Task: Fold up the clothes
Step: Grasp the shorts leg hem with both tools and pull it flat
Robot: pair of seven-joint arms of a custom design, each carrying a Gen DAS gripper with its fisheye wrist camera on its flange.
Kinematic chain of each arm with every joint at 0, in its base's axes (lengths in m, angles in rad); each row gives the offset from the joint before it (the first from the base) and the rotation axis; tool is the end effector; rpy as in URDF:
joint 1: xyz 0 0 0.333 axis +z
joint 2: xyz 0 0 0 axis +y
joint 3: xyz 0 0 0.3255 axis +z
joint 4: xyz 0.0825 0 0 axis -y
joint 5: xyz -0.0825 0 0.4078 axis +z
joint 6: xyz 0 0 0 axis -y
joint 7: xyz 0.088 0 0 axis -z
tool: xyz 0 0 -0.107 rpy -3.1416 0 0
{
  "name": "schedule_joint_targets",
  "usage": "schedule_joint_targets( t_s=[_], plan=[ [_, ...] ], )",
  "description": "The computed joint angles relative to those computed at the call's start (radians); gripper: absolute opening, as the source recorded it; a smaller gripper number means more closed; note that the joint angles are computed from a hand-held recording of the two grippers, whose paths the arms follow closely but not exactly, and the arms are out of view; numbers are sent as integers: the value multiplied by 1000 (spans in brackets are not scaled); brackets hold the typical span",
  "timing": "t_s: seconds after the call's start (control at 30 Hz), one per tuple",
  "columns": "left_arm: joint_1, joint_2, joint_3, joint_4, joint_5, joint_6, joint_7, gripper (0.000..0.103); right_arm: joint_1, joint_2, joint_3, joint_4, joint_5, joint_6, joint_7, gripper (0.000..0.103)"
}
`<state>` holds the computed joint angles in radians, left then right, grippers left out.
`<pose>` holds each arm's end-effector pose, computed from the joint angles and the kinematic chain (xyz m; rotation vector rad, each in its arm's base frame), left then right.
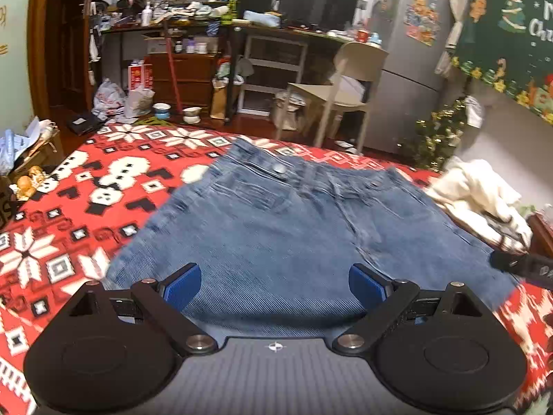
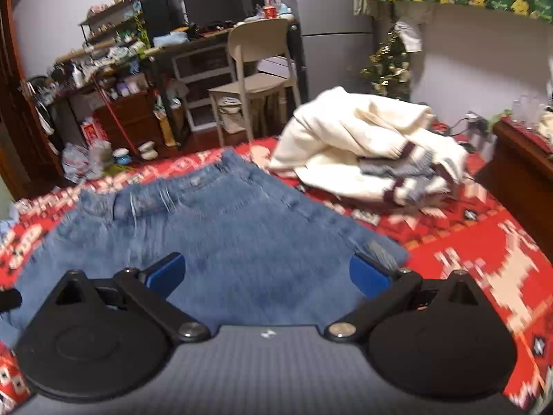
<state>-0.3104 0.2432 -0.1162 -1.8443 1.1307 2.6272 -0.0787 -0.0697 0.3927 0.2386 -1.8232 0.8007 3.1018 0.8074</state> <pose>0.6099 -0.2951 0.4424 -1.9721 1.3563 -0.8368 0.7008 0.0393 0.4043 -1.6932 1.5564 -0.6107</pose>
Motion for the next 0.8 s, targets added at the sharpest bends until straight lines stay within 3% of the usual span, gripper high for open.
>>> schedule_joint_targets(
  t_s=[0.03, 0.13, 0.2, 0.27, 0.33, 0.4, 0.43, 0.5, 0.57, 0.6, 0.7, 0.8],
  plan=[
    [-3, -3, 0, -8, 7, 11, -22, 93, -16, -18, 20, -28, 13, 5, -22, 102],
    [-11, -11, -1, -28, 36, 47, -101, 93, -143, -76, 170, -87, 216, -42, -224, 102],
    [-16, -16, -2, -40, 59, 70, -157, 93, -176, -117, 185, -110, 297, -170, -279, 102],
    [-21, -16, -8, -42, 60, 60, -185, 92, -195, -144, 177, -121, 363, -293, -307, 102],
    [-19, -14, -7, -46, 79, 99, -219, 90, -194, -158, 151, -125, 379, -394, -280, 102],
    [-16, -11, 0, -51, 113, 156, -273, 81, -195, -154, 120, -114, 389, -505, -225, 100],
    [-12, -10, 5, -54, 131, 188, -302, 77, -193, -145, 104, -102, 389, -551, -199, 94],
    [-4, 3, 7, -49, 129, 229, -310, 56, -183, -126, 73, -78, 386, -625, -152, 84],
    [3, 19, 15, -42, 125, 278, -323, 44, -170, -95, 44, -44, 378, -690, -104, 74],
    [4, 28, 26, -37, 134, 316, -353, 37, -163, -82, 32, -31, 380, -725, -84, 64],
    [-10, 62, 77, -14, 214, 420, -531, 32, -139, -40, -5, 4, 391, -796, -20, 47],
    [-24, 89, 105, 12, 272, 463, -661, 23, -113, -9, -38, 24, 424, -835, 33, 46]
  ],
)
